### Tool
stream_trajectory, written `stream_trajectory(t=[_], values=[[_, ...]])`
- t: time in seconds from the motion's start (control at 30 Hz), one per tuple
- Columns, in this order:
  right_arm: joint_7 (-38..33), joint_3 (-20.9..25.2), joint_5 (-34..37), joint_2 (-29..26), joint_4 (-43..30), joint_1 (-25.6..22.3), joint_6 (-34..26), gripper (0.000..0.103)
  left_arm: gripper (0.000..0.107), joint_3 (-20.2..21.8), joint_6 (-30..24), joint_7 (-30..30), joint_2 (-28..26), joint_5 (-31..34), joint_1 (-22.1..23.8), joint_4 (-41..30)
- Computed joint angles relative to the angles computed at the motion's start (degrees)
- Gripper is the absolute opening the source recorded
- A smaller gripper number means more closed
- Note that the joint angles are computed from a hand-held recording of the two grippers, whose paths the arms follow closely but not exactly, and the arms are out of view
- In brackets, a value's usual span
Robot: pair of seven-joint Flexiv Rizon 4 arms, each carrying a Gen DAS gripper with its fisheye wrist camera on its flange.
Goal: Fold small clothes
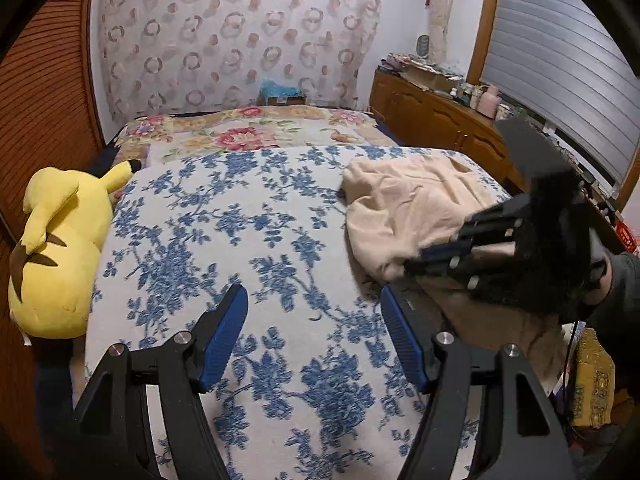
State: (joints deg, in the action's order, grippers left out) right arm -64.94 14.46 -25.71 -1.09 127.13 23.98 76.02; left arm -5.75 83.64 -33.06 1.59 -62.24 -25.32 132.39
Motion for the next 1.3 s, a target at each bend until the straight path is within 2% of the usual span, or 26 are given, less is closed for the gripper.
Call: stream_trajectory(t=[0.07,0.17,0.23,0.37,0.47,0.53,0.57,0.6,0.67,0.77,0.93,1.03,1.13,1.2,1.3], values=[[2.7,-0.7,-1.7,1.7,1.3,-1.1,3.3,0.006,0.070,-0.3,-0.2,0.3,-0.4,-0.2,-0.2,-0.4],[8.7,-1.6,-8.0,4.3,2.6,-4.4,6.5,0.006,0.070,-0.8,0.1,0.2,-0.9,0.2,-0.4,-0.7],[10.7,-1.9,-9.6,5.8,2.7,-6.5,7.1,0.006,0.070,-1.2,-0.1,0.7,-1.2,-0.5,-0.7,-1.2],[18.7,-2.1,-18.8,7.8,2.6,-13.4,8.0,0.006,0.070,-1.6,-0.2,0.7,-1.4,-0.5,-1.0,-1.5],[26.7,-2.6,-26.1,8.3,2.2,-18.5,7.1,0.006,0.070,-1.7,-0.6,0.6,-1.4,-0.2,-1.1,-1.6],[34.9,-3.0,-31.5,8.7,2.0,-21.7,4.5,0.006,0.070,-1.8,-0.9,0.5,-1.4,-0.2,-1.3,-1.4],[36.5,-3.1,-31.5,8.7,1.7,-21.8,2.2,0.006,0.070,-1.8,-1.1,0.2,-1.4,0.1,-1.3,-1.3],[36.5,-3.3,-30.9,8.7,1.8,-21.6,-0.3,0.006,0.070,-1.9,-1.1,0.0,-1.5,0.5,-1.4,-1.2],[36.5,-3.5,-31.0,9.0,2.3,-21.1,-3.8,0.015,0.070,-2.0,-1.3,-0.6,-1.6,1.2,-1.4,-1.1],[36.8,-3.6,-30.1,10.1,4.2,-20.5,-3.7,0.028,0.070,-2.3,-1.4,-0.9,-1.8,1.3,-1.7,-1.0],[34.3,-2.6,-26.3,14.8,9.1,-19.7,-1.4,0.028,0.070,-2.9,-1.6,-0.7,-1.7,1.3,-2.7,-0.8],[28.3,-2.0,-18.3,20.9,13.5,-16.5,-2.9,0.028,0.070,-3.3,-1.6,-1.2,-1.9,1.7,-3.3,-0.7],[21.3,-0.2,-8.2,28.7,17.7,-14.1,-6.1,0.036,0.070,-3.6,-2.0,-1.6,-2.1,1.8,-3.9,-0.8],[18.7,0.7,-2.6,33.1,19.7,-11.8,-8.7,0.037,0.070,-3.9,-2.1,-1.8,-2.1,2.1,-4.3,-0.8],[16.2,1.8,4.0,36.9,21.3,-8.9,-12.1,0.037,0.070,-4.2,-2.4,-2.3,-2.3,2.8,-4.7,-0.9]])
